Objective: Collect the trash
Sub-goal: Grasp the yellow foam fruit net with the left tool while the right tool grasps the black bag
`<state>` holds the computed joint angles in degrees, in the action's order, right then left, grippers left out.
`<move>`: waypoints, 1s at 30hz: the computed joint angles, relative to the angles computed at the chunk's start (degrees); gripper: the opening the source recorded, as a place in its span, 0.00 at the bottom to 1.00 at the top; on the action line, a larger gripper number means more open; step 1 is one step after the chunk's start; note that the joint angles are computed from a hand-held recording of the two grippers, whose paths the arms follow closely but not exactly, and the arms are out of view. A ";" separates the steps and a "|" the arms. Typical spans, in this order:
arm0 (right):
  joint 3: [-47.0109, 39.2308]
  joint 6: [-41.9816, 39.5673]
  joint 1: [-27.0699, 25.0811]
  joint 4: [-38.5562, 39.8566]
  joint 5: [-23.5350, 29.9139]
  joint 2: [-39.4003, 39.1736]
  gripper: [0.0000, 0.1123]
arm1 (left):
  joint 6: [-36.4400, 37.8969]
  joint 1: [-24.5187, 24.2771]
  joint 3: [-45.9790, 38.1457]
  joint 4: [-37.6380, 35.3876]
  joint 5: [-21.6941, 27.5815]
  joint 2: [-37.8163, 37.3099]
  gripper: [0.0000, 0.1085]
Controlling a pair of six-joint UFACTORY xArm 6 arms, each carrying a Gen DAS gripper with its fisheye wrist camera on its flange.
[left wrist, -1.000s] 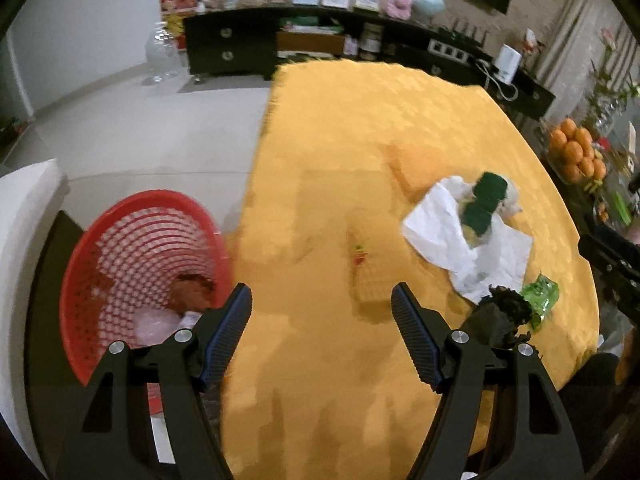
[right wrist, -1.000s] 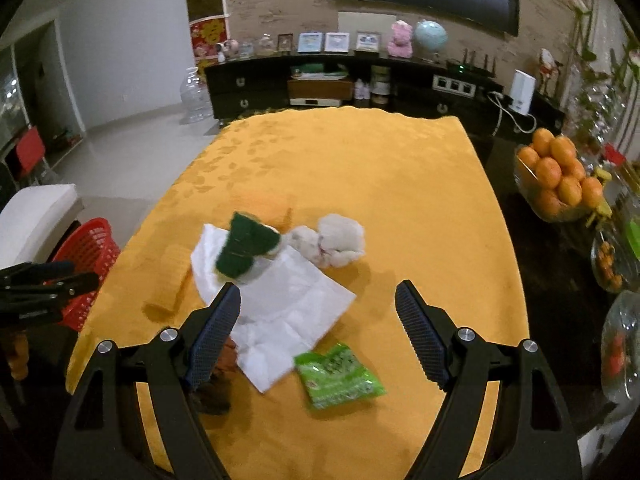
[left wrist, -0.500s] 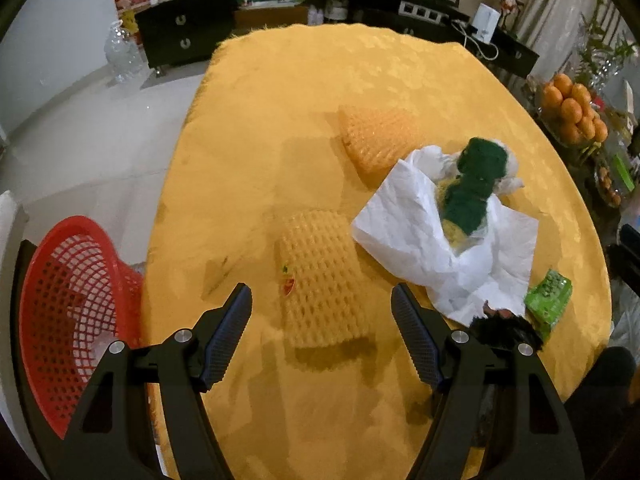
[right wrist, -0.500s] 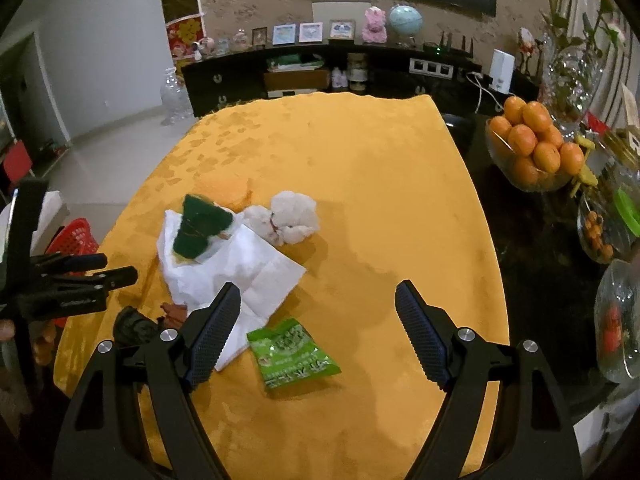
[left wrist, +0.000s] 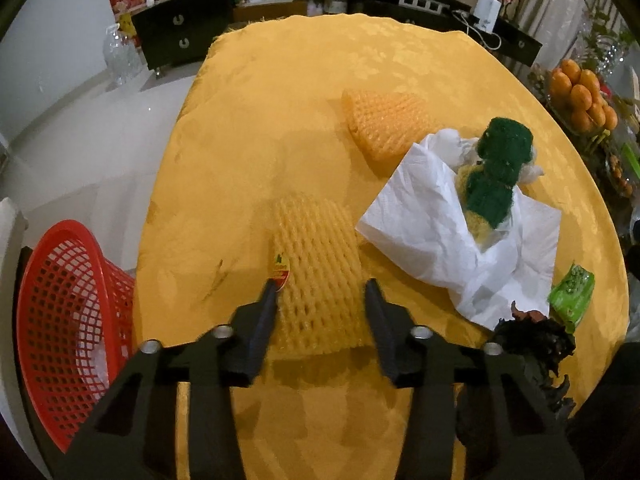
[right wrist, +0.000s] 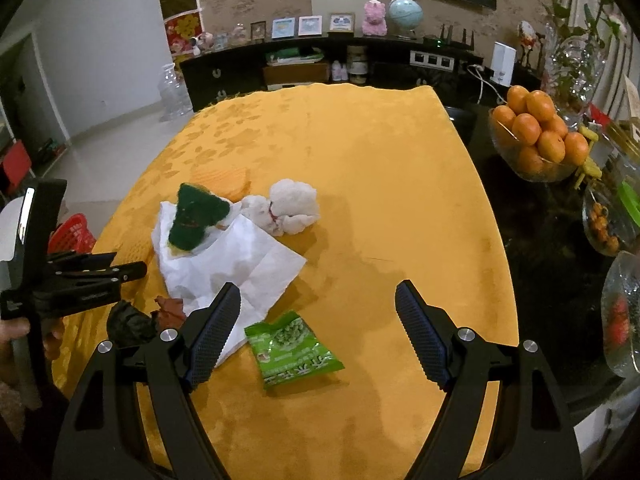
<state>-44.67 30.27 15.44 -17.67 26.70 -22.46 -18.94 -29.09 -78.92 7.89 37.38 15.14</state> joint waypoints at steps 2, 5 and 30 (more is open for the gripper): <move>-0.13 -0.15 0.09 0.12 -0.04 0.15 0.69 | 0.95 0.14 0.67 -1.34 -0.51 -0.47 0.24; -0.15 -0.23 0.36 0.15 -0.14 0.21 0.69 | 0.91 0.12 2.36 -1.53 -1.34 -2.04 0.17; -7.32 -12.71 13.84 10.16 0.91 10.13 0.75 | -7.75 6.00 20.36 4.12 -4.44 -22.91 0.14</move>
<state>-52.00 17.55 29.28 -7.51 27.61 -12.33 -26.69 -23.09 -58.56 12.01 32.94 -7.77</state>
